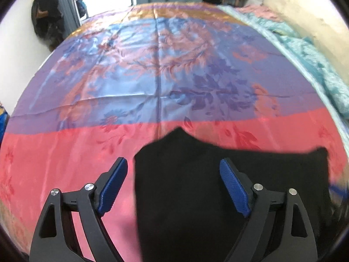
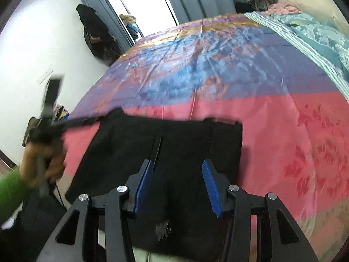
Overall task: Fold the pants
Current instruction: 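Lower the folded trousers onto the bed cover with the right tool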
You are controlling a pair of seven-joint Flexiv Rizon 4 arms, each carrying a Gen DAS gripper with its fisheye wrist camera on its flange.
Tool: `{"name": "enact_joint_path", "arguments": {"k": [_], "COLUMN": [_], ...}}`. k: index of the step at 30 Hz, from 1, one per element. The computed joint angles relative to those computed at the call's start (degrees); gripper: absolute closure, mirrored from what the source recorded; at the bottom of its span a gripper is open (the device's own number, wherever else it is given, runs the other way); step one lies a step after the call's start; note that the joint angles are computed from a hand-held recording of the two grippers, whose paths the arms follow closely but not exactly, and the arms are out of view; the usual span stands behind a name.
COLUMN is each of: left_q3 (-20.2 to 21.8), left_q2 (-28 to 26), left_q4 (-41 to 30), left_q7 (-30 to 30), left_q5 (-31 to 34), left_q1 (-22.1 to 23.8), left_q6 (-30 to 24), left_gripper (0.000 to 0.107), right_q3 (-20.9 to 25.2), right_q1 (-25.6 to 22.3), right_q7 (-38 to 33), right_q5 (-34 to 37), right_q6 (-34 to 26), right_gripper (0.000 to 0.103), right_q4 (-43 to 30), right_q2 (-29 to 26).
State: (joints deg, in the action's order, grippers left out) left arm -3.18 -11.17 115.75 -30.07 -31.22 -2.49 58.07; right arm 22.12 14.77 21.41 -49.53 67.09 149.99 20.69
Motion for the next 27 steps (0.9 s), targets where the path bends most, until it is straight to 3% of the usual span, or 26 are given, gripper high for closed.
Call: {"name": "enact_joint_path", "arguments": {"k": [2, 3, 5, 7, 9, 12, 14, 17, 20, 23, 27], "left_q3": [1.82, 2.30, 1.50, 0.36, -0.45, 2.36, 5.51, 7.84, 9.37, 11.79, 12.90], "left_q2": [-3.46, -4.26, -3.97, -1.30, 3.22, 10.27, 14.20, 16.82, 18.36, 20.08, 20.03], "left_q4": [-2.34, -2.90, -2.74, -0.76, 2.59, 7.95, 11.15, 14.34, 17.24, 17.26, 16.05], "left_q7": [-8.30, -10.79, -11.51, -8.92, -1.27, 8.63, 13.29, 15.56, 16.45, 17.95, 19.16], "left_q5": [8.72, 11.17, 10.65, 6.80, -0.55, -9.58, -11.89, -7.72, -3.41, -5.32, -9.00], "left_q1": [-2.11, -2.46, -1.35, 0.31, 2.32, 2.73, 2.69, 2.63, 3.22, 4.63, 6.33], "left_q6": [2.46, 2.85, 2.05, 2.10, 0.07, -4.91, -10.00, -12.34, -11.04, -16.01, -18.48], "left_gripper": [0.019, 0.019, 0.019, 0.021, 0.021, 0.015, 0.011, 0.011, 0.011, 0.011, 0.011], "right_q3": [0.25, 0.91, 1.66, 1.07, 2.76, 5.17, 5.71, 5.47, 6.03, 7.89, 10.92], "right_q1": [0.93, -0.70, -1.41, 2.00, 3.43, 4.81, 5.98, 9.21, 11.27, 12.91, 14.42], "right_q7": [1.48, 6.05, 11.62, 9.13, 9.54, 9.57, 8.59, 7.23, 8.47, 12.28, 19.30], "right_q5": [1.67, -2.86, -8.48, -4.19, -1.04, -1.50, -1.52, 3.79, 6.37, 8.44, 7.22], "right_q6": [-0.43, 0.66, -0.04, -3.11, -5.69, -9.30, -10.61, -12.35, -16.05, -19.70, -26.81], "right_gripper": [0.054, 0.054, 0.054, 0.054, 0.054, 0.053, 0.043, 0.042, 0.042, 0.042, 0.041], "right_q4": [0.61, 1.43, 2.30, 2.17, 2.24, 0.41, -1.33, -2.74, -3.61, -4.07, -4.84], "right_q2": [-2.94, -3.04, -1.88, -0.55, 3.10, 6.01, 4.47, 0.16, 0.50, 2.03, 4.05]}}
